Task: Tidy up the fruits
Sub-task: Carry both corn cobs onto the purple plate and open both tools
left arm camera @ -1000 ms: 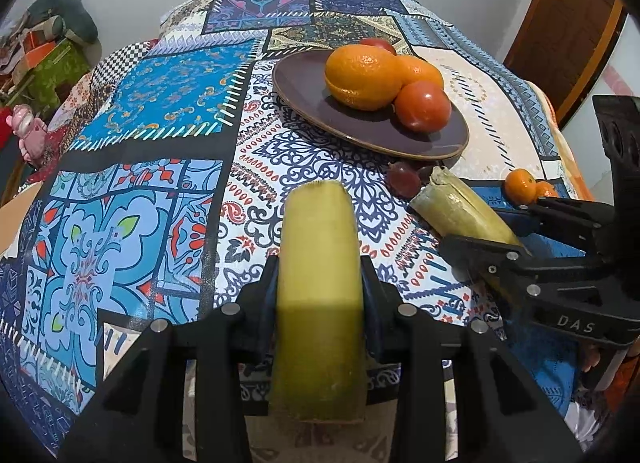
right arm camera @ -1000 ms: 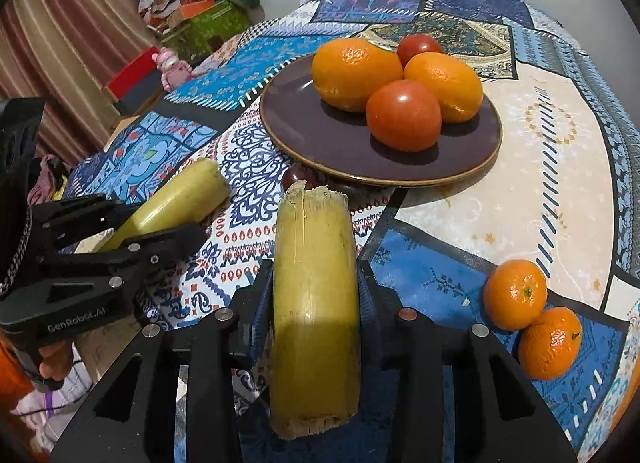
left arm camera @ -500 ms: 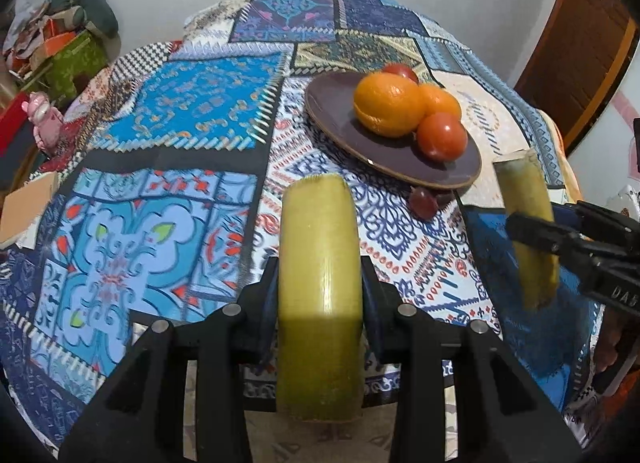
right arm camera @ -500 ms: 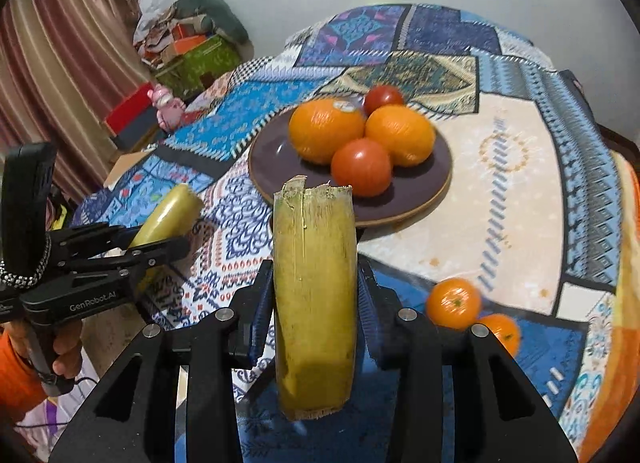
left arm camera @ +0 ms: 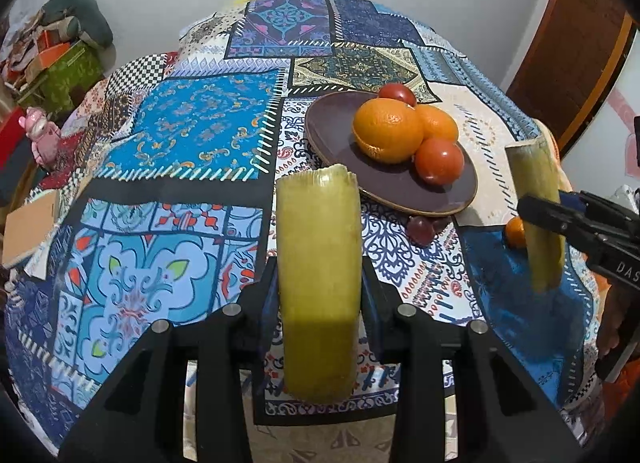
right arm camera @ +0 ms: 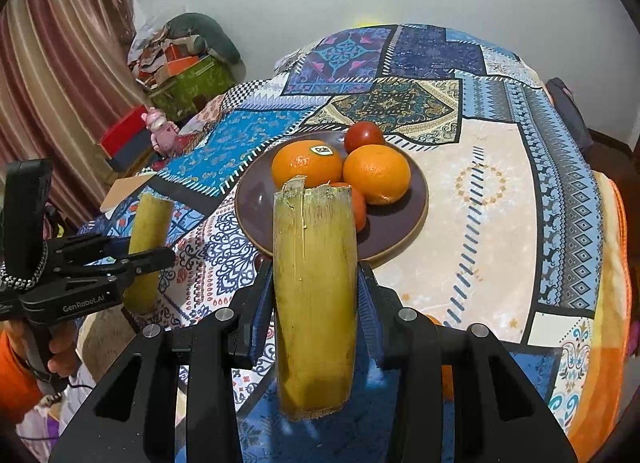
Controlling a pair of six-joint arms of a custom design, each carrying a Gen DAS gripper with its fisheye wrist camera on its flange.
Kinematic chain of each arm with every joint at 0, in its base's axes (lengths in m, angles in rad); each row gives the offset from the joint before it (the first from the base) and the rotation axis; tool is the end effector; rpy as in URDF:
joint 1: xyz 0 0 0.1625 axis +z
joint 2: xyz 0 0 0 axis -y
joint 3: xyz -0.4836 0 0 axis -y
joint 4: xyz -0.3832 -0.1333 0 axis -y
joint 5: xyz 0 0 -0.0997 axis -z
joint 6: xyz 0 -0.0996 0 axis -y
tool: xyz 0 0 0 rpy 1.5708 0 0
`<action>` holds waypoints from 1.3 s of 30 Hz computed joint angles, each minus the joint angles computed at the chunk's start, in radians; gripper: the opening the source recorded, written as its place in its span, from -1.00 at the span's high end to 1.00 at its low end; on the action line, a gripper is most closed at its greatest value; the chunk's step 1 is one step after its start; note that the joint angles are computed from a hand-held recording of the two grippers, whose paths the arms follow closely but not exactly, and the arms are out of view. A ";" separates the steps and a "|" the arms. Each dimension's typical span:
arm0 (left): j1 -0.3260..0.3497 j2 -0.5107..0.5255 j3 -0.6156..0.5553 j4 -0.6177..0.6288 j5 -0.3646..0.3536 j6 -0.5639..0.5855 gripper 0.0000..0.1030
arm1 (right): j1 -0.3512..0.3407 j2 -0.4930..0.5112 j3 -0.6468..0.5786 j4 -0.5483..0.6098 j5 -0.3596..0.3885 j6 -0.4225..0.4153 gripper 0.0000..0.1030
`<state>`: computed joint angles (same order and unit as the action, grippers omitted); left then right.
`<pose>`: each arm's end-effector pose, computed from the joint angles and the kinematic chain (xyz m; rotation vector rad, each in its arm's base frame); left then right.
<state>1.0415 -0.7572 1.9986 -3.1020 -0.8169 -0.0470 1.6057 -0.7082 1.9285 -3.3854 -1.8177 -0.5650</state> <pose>-0.1249 -0.6125 0.0910 0.4438 2.3921 -0.6131 0.1311 -0.6314 0.0930 0.6913 -2.5781 0.7015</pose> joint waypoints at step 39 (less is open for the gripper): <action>0.051 0.141 -0.391 0.141 -0.059 0.172 0.29 | 0.030 0.114 -0.318 0.161 -0.021 -0.007 0.29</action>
